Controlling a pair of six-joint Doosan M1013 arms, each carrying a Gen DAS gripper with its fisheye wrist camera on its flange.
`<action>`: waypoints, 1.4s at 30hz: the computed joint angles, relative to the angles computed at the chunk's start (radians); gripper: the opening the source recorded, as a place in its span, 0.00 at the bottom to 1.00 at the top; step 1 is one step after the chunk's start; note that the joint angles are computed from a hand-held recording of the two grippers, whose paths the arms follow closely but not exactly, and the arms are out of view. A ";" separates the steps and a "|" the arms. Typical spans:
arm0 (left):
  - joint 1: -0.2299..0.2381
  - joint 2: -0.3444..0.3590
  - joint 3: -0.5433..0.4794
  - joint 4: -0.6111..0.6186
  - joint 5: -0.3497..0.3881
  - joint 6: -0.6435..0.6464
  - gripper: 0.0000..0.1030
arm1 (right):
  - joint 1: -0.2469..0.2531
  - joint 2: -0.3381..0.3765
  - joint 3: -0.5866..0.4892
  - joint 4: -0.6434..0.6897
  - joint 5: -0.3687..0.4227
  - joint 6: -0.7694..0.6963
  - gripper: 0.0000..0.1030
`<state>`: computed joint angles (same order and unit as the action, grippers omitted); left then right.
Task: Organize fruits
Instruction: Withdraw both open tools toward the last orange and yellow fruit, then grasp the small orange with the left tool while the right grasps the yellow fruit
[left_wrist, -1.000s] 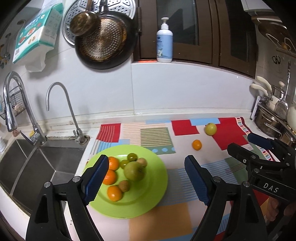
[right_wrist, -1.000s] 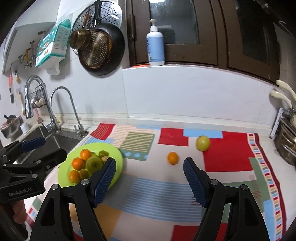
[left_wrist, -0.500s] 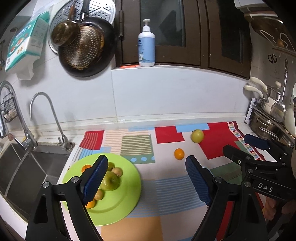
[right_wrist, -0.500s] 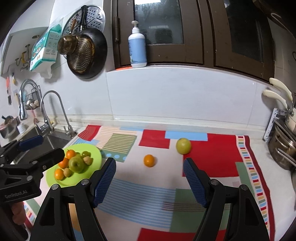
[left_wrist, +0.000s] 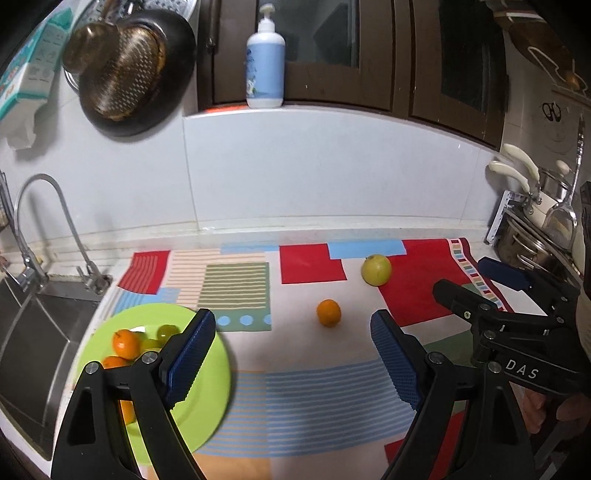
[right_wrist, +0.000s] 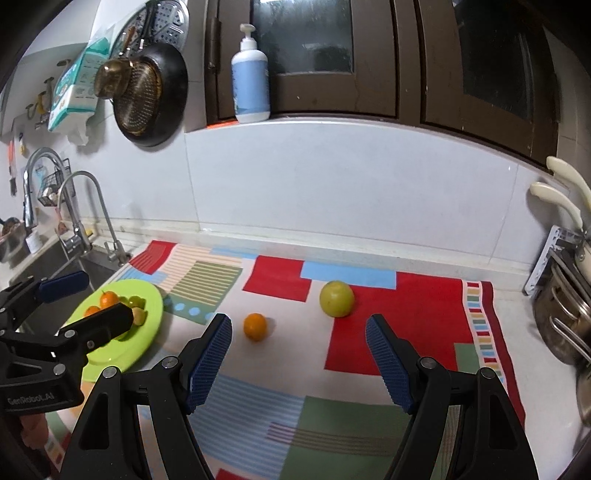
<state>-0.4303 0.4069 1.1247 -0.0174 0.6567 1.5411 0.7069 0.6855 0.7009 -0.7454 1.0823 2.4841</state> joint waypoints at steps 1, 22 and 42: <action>-0.002 0.010 -0.012 -0.001 0.011 -0.002 0.84 | -0.006 0.001 0.000 0.009 -0.004 -0.004 0.73; -0.024 0.223 -0.257 -0.054 0.238 0.103 0.67 | -0.105 0.092 -0.081 0.187 0.037 -0.187 0.73; -0.012 0.343 -0.414 -0.125 0.371 0.112 0.32 | -0.163 0.240 -0.311 0.298 0.150 -0.255 0.64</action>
<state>-0.4420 0.7501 0.7107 -0.1427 1.0275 1.6532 0.5438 0.9254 0.3901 -0.4475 1.2327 2.2287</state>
